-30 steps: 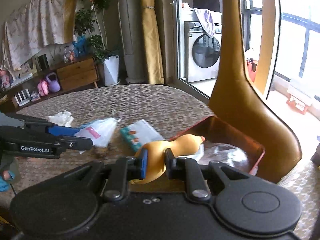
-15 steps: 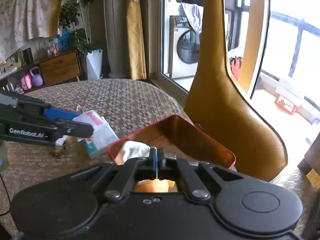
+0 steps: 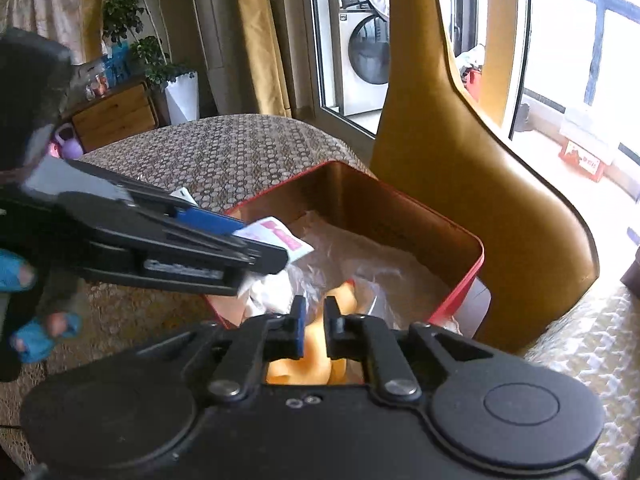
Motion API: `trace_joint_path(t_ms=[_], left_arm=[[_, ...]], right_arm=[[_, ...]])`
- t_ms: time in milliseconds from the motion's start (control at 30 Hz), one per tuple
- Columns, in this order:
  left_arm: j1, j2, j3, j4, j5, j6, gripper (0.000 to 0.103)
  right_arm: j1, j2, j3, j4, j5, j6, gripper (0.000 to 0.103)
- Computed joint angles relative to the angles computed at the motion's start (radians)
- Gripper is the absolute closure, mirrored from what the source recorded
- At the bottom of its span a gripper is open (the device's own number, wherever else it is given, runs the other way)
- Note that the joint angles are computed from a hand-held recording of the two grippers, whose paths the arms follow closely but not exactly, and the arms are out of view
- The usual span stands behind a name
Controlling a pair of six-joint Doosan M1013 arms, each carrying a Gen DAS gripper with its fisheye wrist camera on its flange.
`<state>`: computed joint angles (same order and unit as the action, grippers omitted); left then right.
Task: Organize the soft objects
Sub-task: 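Open both tools to release the duck and sachet into the box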
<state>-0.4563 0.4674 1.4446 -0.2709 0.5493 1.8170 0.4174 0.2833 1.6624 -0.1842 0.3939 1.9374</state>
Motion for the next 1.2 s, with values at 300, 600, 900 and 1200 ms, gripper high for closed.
trace_joint_path(t_ms=[300,600,900,1200], left_arm=[[0.003,0.035,-0.037,0.019,0.063,-0.038,0.055],[0.004,-0.001,0.01,0.006,-0.012,-0.009,0.035],[0.008,-0.074,0.076,0.009,-0.08,0.01,0.035],[0.021,-0.164,0.151,0.033,-0.126,-0.008,0.035]], right_arm=[[-0.004,0.01,-0.009,0.047,0.021,-0.05,0.086],[0.001,0.008,-0.007,0.023,0.018,-0.006,0.076],[0.022,-0.016,0.002,-0.056,0.011,0.085,0.067],[0.067,-0.044,0.001,-0.173,0.024,0.205,0.061]])
